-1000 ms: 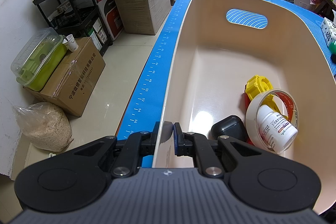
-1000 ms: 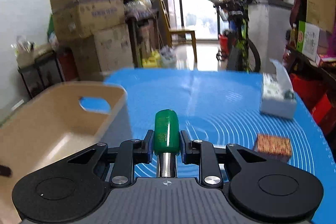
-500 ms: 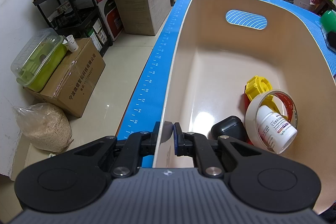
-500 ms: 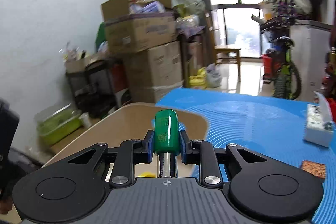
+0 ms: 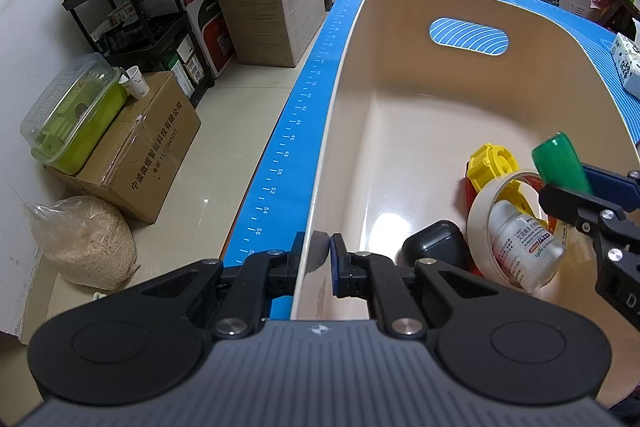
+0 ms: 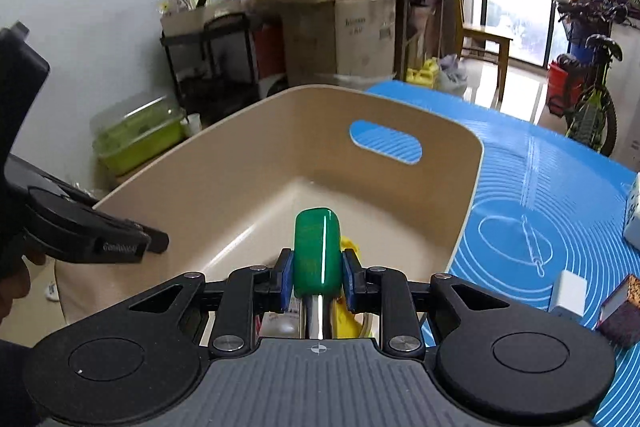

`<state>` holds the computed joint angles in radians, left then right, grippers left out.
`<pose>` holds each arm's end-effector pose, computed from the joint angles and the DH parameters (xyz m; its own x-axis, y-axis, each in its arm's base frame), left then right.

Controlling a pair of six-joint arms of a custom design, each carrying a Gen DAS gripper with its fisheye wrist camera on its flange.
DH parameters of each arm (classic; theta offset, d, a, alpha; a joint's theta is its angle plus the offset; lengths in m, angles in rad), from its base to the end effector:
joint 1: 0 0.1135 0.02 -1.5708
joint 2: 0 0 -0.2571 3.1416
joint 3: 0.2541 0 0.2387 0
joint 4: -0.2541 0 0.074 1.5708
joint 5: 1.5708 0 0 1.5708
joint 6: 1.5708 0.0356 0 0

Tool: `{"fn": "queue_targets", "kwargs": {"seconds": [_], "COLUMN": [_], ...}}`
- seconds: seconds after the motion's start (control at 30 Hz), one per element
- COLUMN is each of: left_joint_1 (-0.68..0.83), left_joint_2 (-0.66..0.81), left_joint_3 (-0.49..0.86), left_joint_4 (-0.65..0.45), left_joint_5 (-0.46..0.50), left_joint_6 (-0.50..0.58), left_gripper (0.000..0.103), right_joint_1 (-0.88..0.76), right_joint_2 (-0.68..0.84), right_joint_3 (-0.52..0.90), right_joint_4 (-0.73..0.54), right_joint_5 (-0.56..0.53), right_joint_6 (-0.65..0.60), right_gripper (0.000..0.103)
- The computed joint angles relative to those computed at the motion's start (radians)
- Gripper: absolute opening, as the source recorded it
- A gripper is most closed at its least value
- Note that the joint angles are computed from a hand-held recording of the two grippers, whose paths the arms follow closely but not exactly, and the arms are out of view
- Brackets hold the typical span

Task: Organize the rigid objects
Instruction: 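Carry the green-capped tube into the bin and open the right gripper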

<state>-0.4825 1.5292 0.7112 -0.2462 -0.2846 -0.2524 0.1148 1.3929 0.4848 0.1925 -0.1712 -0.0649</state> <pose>0.2381 -0.1134 0.1482 -0.8311 0.1648 -0.5311 0.1209 0.9858 0.1166 0.2440 0.0342 0.1498 -0.6348 -0.1375 -0.7604 -0.2823 0.9573 0.0626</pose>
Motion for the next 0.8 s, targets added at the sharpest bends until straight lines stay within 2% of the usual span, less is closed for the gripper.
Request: {"fn": "queue_targets", "kwargs": {"seconds": [0.1, 0.2, 0.4, 0.47, 0.6, 0.8], "left_joint_1": [-0.001, 0.0, 0.0, -0.001, -0.004, 0.0], "left_joint_2": [0.001, 0.0, -0.001, 0.001, 0.001, 0.001], "left_joint_3": [0.0, 0.0, 0.0, -0.001, 0.003, 0.005], "left_joint_4": [0.001, 0.0, 0.0, 0.004, -0.002, -0.005], "left_joint_5": [-0.001, 0.0, 0.0, 0.0, 0.0, 0.002], "left_joint_6": [0.0, 0.0, 0.0, 0.001, -0.003, -0.003], "left_gripper": [0.013, 0.013, 0.013, 0.013, 0.013, 0.013], "right_joint_1": [-0.007, -0.034, -0.139, -0.205, -0.342, -0.432], "right_joint_2": [-0.005, -0.028, -0.087, -0.093, -0.059, 0.051], "right_joint_3": [0.001, -0.001, -0.015, 0.001, 0.035, 0.03], "right_joint_4": [0.001, -0.003, 0.012, 0.004, 0.014, 0.153], "right_joint_5": [-0.008, -0.031, -0.071, -0.105, -0.183, -0.135], "right_joint_6": [0.001, -0.001, 0.001, 0.008, 0.056, 0.066], "right_gripper": [0.036, 0.053, 0.071, 0.083, 0.086, 0.092]}}
